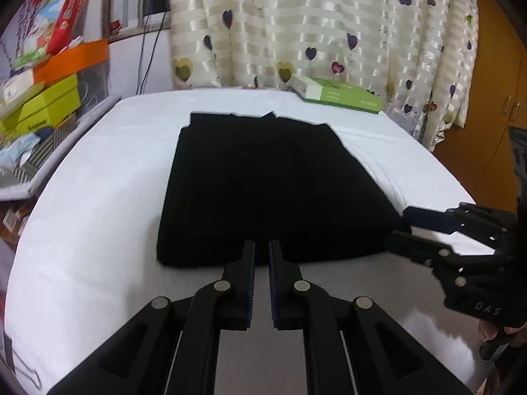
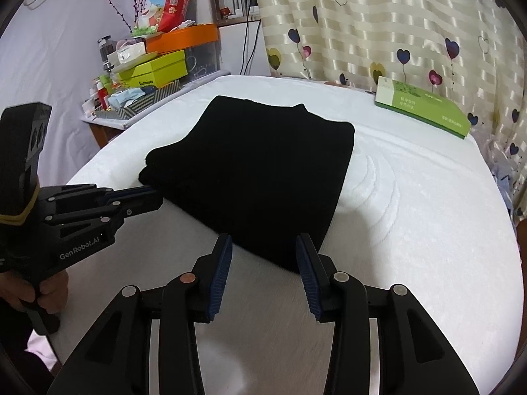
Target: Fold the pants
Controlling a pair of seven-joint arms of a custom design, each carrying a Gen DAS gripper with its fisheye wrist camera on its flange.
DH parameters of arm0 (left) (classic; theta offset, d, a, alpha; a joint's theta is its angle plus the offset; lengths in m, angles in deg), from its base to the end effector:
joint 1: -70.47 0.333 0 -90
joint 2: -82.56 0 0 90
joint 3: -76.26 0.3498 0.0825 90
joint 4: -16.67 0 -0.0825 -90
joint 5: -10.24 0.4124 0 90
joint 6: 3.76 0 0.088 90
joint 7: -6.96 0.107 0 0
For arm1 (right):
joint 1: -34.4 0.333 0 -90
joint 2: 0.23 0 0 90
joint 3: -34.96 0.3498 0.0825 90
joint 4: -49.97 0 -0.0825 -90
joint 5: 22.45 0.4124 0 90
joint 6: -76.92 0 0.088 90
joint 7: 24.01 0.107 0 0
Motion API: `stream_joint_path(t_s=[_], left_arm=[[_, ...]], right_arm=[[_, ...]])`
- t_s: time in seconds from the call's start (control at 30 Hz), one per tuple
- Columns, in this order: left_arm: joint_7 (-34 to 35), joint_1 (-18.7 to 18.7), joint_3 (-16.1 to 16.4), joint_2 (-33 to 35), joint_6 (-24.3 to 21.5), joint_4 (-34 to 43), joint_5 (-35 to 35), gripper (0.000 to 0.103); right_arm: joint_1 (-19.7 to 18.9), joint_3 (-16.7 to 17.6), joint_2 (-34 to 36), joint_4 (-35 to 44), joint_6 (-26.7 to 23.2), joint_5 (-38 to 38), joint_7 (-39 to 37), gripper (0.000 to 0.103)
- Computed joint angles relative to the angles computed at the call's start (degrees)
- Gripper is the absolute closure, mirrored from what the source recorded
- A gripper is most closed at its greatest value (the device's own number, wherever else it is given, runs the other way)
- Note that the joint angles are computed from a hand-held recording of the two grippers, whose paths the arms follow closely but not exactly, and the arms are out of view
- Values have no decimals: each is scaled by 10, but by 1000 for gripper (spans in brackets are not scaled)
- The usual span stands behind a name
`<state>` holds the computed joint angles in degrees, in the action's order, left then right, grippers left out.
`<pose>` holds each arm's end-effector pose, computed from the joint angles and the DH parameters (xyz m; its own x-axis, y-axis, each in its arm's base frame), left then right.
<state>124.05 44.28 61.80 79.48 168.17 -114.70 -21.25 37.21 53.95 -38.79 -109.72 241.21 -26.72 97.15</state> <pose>0.4556 -0.3437 0.4704 -0.6486 -0.7558 0.0895 -0.5815 0.4163 -0.6989 0.3544 0.1514 0.4830 -0.0492 -0.9935 -0.1022 -0.7269 0.1058 -0.6785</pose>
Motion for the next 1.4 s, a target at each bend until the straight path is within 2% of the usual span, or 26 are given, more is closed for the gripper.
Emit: stream_joint_path(t_s=[0.1,0.4,0.5,0.63,0.77,0.8,0.9,0.97,1.13,1.23,1.4], left_arm=[[-8,-1,1,-12,3,-16,1,93],[-151,9,1,-27,12,-44,146,93],[-183,7,10,-27,10,-47,166,84],[-209,13,16,-22,-3,-41,179,80],[-187,6,28,-27,8,-43,153,78],[-175,1,35,-29,11,-41,137,74],[-112,-19,58,-28,12,-30,61,66],[-69,-24,65,-24,6,-15,14,64],[-45,9,41,-3,-8,19,14,63],[-17,24,29,12,-30,43,-9,60],[-54,57,1,43,-50,80,49,60]], right_arm=[[10,-3,-4,-3,-6,3,-4,61],[30,-13,-18,-20,-17,17,-3,61],[37,-22,-13,-21,-18,26,-6,61],[40,-29,-14,-23,-13,34,-10,61],[37,-35,-25,-28,5,46,-12,61],[35,-36,-28,-30,12,49,-12,61],[40,-55,-23,-28,26,65,-25,61],[30,-51,-17,-23,26,70,-27,61],[26,-59,0,-16,33,85,-35,60],[23,-65,17,-7,36,88,-48,60],[5,-61,35,7,43,90,-52,60]])
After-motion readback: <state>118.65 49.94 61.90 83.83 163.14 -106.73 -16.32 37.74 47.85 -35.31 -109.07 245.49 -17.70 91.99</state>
